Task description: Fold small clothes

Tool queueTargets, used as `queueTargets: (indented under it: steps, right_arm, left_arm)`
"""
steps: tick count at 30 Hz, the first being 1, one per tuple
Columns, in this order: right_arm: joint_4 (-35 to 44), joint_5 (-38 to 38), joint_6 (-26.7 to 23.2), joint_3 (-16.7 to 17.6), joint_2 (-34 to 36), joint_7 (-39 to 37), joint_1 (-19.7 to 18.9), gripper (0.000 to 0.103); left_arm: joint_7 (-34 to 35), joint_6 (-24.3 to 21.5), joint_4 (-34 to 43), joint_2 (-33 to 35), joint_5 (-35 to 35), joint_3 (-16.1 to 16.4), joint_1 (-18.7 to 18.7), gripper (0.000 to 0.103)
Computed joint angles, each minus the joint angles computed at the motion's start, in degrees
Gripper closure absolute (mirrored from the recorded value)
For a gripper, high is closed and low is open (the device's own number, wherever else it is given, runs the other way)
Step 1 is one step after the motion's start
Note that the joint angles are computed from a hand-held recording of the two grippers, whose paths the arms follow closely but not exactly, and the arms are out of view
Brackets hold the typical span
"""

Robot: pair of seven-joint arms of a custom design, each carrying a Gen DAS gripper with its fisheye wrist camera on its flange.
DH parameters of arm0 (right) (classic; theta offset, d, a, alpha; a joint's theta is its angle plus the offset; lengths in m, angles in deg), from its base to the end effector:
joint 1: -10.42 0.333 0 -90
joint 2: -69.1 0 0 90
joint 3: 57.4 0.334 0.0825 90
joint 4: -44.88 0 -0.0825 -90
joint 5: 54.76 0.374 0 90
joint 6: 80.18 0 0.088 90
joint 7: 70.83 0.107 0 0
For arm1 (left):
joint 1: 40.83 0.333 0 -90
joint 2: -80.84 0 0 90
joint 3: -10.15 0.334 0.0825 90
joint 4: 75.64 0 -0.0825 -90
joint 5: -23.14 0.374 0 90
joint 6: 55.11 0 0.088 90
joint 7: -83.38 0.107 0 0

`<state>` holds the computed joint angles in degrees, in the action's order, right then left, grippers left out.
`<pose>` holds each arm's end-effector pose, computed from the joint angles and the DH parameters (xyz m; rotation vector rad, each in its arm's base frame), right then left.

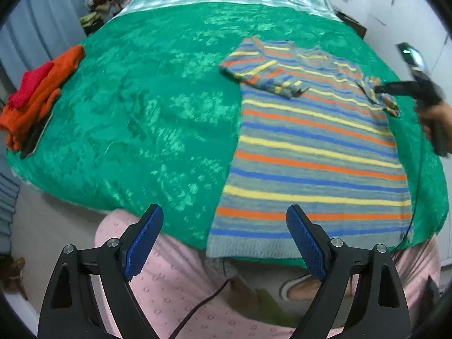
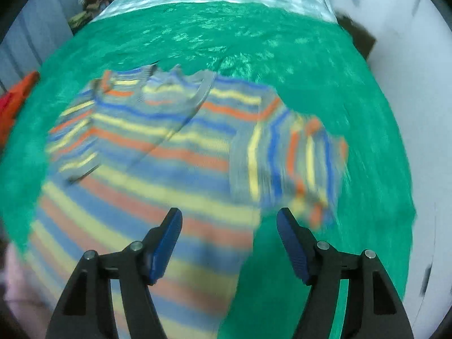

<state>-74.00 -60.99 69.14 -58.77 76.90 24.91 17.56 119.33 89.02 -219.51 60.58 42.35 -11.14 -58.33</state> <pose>0.5953 0.0629 0.4305 -2.0984 1.9295 -0.4461 0.3386 -0.2838 0.4557 -1.9667 1.9184 -0.4516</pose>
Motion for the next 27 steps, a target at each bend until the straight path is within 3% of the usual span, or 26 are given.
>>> queueTargets:
  steps: [3,5,6,8,9,11,13,18,21,23,27]
  right_arm:
    - [6.05,-3.62,2.95,-1.61,8.16,4.21,1.02,0.038]
    - [7.74,-5.50,2.92,-2.95,10.69,6.23,1.35,0.073]
    - [8.18,-4.06,2.44,-2.76,11.16,5.97,0.43,0.096]
    - [4.32,0.95,6.31,-2.59,8.27,6.98,-2.60,0.096]
    - [0.39,6.54,10.04,-1.59,5.02,5.54,-5.64,0.096]
    - [-5.23,13.93,12.94,-1.16,-0.36,2.43,-9.11,0.096]
    - [-11.74,18.87,14.23,-3.12,-7.07,0.50,-11.67,0.096]
    - [-19.06,10.39,14.03,-7.33,-13.25,6.59,-16.67,0.097]
    - [-21.44,15.82,13.65,-9.16,-13.59,5.79,-17.00,0.097]
    - [-22.05,17.89,13.70,-9.41,-12.62,4.12,-17.10,0.097]
    - [-23.20,8.48,15.37,-7.99,-11.44,9.36,-19.25,0.098]
  left_arm:
    - [-0.80,-2.80,-1.40,-1.36,-0.41,0.05,0.10,0.013]
    - [-0.75,-4.88,-2.04,-1.74,-1.78,0.74,0.03,0.013]
    - [-0.90,-5.63,-2.60,-2.13,-2.81,1.24,-0.01,0.013]
    - [-1.69,-5.55,-4.15,-3.11,-4.92,2.15,0.09,0.013]
    - [-2.21,-5.03,-4.89,-3.57,-5.90,2.48,0.17,0.013]
    - [-2.98,-4.26,-4.98,-3.22,-5.98,2.10,0.72,0.013]
    - [-2.89,-3.62,-3.50,-1.28,-5.34,1.61,1.05,0.013]
    - [3.41,-0.73,3.57,7.27,-5.36,2.07,-0.58,0.015]
    - [4.51,-0.54,7.33,9.94,-3.43,1.25,-1.61,0.015]
    - [4.65,-0.24,8.41,10.43,-2.59,1.07,-2.33,0.015]
    - [3.92,-1.55,7.88,9.21,-1.85,1.15,-3.08,0.015]
